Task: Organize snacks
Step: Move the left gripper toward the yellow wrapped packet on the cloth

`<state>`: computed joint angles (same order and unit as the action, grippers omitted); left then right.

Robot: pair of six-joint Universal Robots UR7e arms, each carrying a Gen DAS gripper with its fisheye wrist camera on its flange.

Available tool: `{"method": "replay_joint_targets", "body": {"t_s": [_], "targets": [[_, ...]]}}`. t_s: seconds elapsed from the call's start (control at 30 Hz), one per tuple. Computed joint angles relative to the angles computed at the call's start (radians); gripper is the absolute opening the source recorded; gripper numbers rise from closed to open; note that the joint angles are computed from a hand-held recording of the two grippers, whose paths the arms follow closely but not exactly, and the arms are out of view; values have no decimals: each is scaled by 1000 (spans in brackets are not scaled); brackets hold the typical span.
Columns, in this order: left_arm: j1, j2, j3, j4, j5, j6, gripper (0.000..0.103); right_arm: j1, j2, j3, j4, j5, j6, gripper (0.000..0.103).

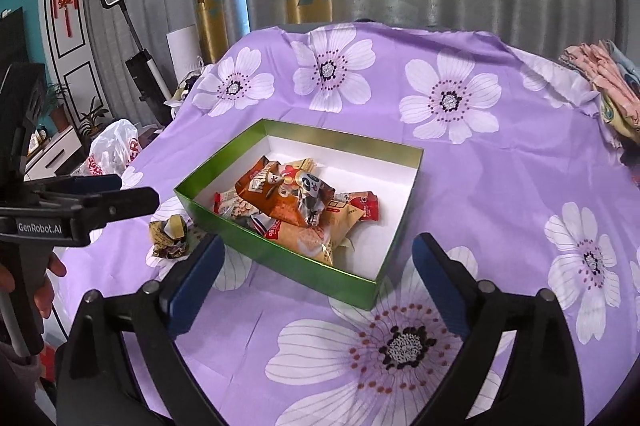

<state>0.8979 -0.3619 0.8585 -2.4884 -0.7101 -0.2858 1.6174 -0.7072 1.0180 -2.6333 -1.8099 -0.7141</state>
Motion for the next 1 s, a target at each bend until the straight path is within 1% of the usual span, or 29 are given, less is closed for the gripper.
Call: {"method": "replay_joint_targets", "body": {"t_s": [0.17, 0.33, 0.7, 1.0], "targets": [[-14, -25, 55, -31, 17, -2, 101, 5, -21, 30, -26, -1, 3, 97], [-24, -51, 108, -57, 30, -7, 101, 8, -57, 87, -57, 7, 1, 98], [-30, -107, 208, -98, 6, -39, 101, 19, -93, 147, -82, 14, -5, 98], [-25, -134, 258, -123, -8, -57, 101, 28, -99, 169, -83, 6, -12, 98]]}}
